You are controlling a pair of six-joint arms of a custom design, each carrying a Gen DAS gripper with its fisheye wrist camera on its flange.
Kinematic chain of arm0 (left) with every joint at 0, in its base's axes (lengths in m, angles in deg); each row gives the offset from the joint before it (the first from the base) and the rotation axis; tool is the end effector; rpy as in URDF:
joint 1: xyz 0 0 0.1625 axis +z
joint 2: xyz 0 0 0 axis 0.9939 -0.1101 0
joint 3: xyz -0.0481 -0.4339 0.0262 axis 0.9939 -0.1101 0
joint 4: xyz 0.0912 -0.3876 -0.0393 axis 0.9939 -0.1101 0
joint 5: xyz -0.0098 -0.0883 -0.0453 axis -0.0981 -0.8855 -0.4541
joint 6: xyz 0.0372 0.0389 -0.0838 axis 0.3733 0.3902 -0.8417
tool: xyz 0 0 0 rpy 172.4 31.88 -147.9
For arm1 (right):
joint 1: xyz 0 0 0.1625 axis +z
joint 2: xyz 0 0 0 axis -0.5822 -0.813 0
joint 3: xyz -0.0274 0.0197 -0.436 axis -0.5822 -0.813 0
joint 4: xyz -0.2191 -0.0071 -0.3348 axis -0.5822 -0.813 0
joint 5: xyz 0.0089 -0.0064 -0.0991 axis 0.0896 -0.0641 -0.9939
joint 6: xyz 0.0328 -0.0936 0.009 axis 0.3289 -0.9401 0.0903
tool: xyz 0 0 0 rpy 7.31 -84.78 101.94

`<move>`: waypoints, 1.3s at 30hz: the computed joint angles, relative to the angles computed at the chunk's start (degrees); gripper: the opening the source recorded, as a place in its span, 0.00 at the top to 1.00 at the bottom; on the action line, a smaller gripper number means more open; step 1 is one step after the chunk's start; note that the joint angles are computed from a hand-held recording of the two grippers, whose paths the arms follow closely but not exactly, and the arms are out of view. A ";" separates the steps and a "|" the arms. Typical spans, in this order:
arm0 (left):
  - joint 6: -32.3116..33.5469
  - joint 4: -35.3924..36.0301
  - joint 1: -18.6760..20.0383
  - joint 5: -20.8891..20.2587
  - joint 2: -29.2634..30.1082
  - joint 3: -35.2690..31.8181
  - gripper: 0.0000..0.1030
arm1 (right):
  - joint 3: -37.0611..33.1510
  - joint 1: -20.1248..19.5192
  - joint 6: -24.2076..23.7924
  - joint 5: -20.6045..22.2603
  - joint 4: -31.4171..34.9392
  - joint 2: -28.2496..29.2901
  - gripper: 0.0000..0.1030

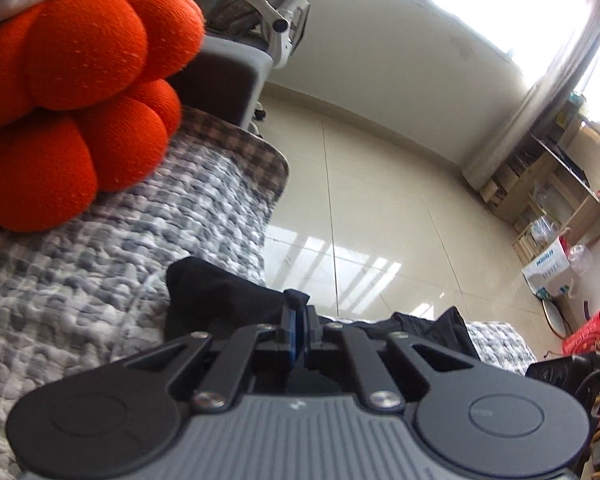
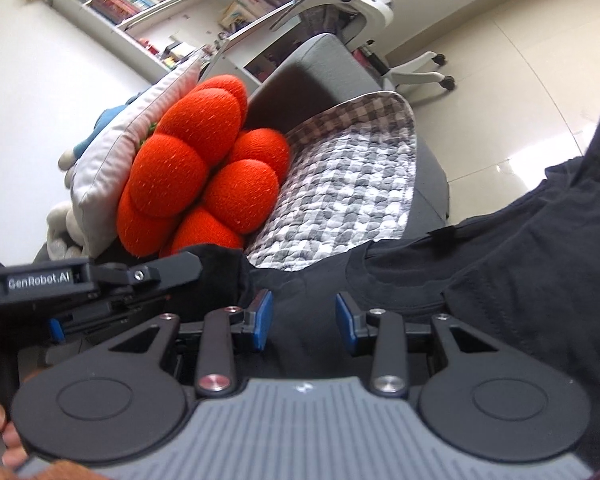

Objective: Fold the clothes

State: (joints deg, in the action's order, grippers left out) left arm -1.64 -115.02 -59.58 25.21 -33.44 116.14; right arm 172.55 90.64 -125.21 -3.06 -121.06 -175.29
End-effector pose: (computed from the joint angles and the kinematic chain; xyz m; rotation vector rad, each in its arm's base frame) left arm -0.3411 -0.3748 -0.0139 0.3848 2.5961 -0.9582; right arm -0.0308 -0.3683 0.2447 -0.3067 2.7933 -1.0301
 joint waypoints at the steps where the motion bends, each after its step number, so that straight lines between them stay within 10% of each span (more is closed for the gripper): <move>1: 0.15 -0.02 0.26 -0.87 0.28 -0.37 0.97 | -0.10 -0.18 0.50 0.05 -0.06 0.03 0.62; 6: 3.24 -6.88 1.50 -6.75 0.77 0.53 0.93 | -0.43 -0.82 2.47 0.08 -0.46 0.15 0.62; 18: 4.16 -8.87 1.17 8.60 1.19 5.78 0.93 | -0.21 0.44 -0.22 -0.94 -3.78 3.33 0.61; 23: 5.12 -16.27 5.10 7.73 4.19 6.83 0.97 | 1.59 4.70 -4.32 -5.96 -18.43 10.62 0.64; 26: 6.77 -19.52 5.88 7.72 5.96 6.25 0.97 | 3.01 6.03 -7.27 -7.30 -26.35 14.11 0.96; 34: 11.69 -23.68 8.53 5.04 6.98 3.56 0.96 | 2.09 1.54 -4.30 1.87 -14.84 6.19 0.97; 39: 11.09 -16.01 11.31 4.77 7.91 -0.77 0.96 | 0.16 4.11 1.05 -6.38 -14.38 7.15 0.97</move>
State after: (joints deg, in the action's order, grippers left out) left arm 9.45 -131.03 -48.28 29.98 -25.53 115.37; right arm 172.71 94.74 -124.16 -9.43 -135.43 -168.14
